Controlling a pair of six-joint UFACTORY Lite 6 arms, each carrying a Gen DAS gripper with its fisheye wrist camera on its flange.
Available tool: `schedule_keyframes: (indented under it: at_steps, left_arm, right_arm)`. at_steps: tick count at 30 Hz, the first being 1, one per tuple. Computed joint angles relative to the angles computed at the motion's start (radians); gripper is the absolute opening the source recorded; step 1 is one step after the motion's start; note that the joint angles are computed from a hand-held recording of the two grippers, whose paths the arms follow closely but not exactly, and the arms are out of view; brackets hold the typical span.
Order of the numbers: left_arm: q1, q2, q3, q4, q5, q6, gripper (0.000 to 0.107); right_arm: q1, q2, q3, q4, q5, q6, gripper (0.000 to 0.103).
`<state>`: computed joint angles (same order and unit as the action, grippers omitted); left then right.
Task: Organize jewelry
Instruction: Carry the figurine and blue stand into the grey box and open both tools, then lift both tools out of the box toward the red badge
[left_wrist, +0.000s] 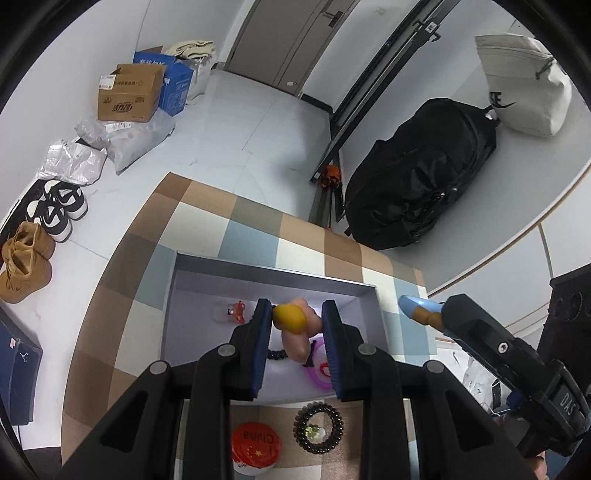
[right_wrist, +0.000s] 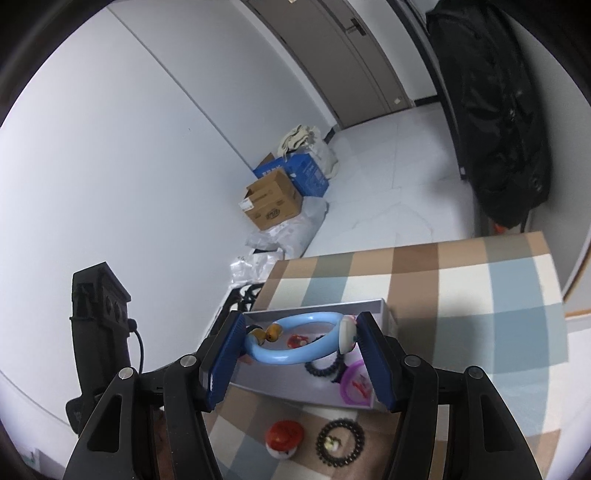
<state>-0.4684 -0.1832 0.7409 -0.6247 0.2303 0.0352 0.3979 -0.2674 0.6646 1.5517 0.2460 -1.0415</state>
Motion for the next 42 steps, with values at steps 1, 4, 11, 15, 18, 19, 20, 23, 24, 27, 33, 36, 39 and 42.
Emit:
schedule_keyframes:
  at_steps: [1, 4, 11, 15, 18, 19, 20, 23, 24, 27, 33, 36, 39, 42]
  left_arm:
    - [0.008, 0.011, 0.005, -0.024, 0.004, 0.027, 0.022]
    - [0.03, 0.04, 0.019, -0.115, 0.024, 0.12, 0.022]
    - [0.046, 0.082, 0.036, -0.14, 0.046, 0.148, 0.022]
    - [0.06, 0.089, 0.044, -0.218, 0.067, 0.213, 0.022]
    - [0.063, 0.102, 0.049, -0.28, 0.077, 0.275, 0.022]
    - [0.072, 0.106, 0.048, -0.339, 0.089, 0.329, 0.022]
    - [0.085, 0.109, 0.045, -0.417, 0.108, 0.4, 0.022]
    - [0.11, 0.112, 0.049, -0.5, 0.148, 0.47, 0.025]
    - [0.11, 0.11, 0.052, -0.483, 0.148, 0.448, 0.035]
    - [0.105, 0.075, 0.031, -0.466, 0.121, 0.411, 0.064]
    - [0.118, 0.045, 0.013, -0.459, 0.121, 0.403, 0.064]
    - [0.113, 0.042, 0.012, -0.393, 0.108, 0.338, 0.064]
    - [0.105, 0.027, 0.0, -0.33, 0.093, 0.276, 0.064]
    - [0.103, 0.002, -0.017, -0.279, 0.089, 0.234, 0.064]
  right_arm:
    - [-0.001, 0.022, 0.01, 0.021, 0.005, -0.021, 0.061]
    - [-0.011, 0.087, 0.037, 0.06, 0.023, -0.063, 0.061]
    - [-0.034, 0.173, 0.073, 0.088, 0.051, -0.082, 0.061]
    - [-0.031, 0.198, 0.087, 0.082, 0.051, -0.074, 0.061]
    - [-0.031, 0.222, 0.095, 0.083, 0.056, -0.07, 0.063]
    - [-0.031, 0.226, 0.095, 0.081, 0.055, -0.067, 0.063]
    - [-0.034, 0.227, 0.095, 0.085, 0.058, -0.069, 0.063]
    - [-0.032, 0.202, 0.083, 0.119, 0.052, -0.11, 0.064]
    - [-0.028, 0.187, 0.077, 0.132, 0.039, -0.128, 0.066]
    - [-0.03, 0.146, 0.052, 0.177, 0.013, -0.172, 0.071]
    - [-0.075, 0.109, 0.02, 0.168, 0.02, -0.143, 0.076]
    - [-0.08, 0.093, 0.013, 0.129, 0.018, -0.104, 0.079]
    - [-0.074, 0.075, 0.006, 0.088, 0.008, -0.067, 0.083]
    - [-0.067, 0.062, 0.002, 0.032, -0.005, -0.016, 0.085]
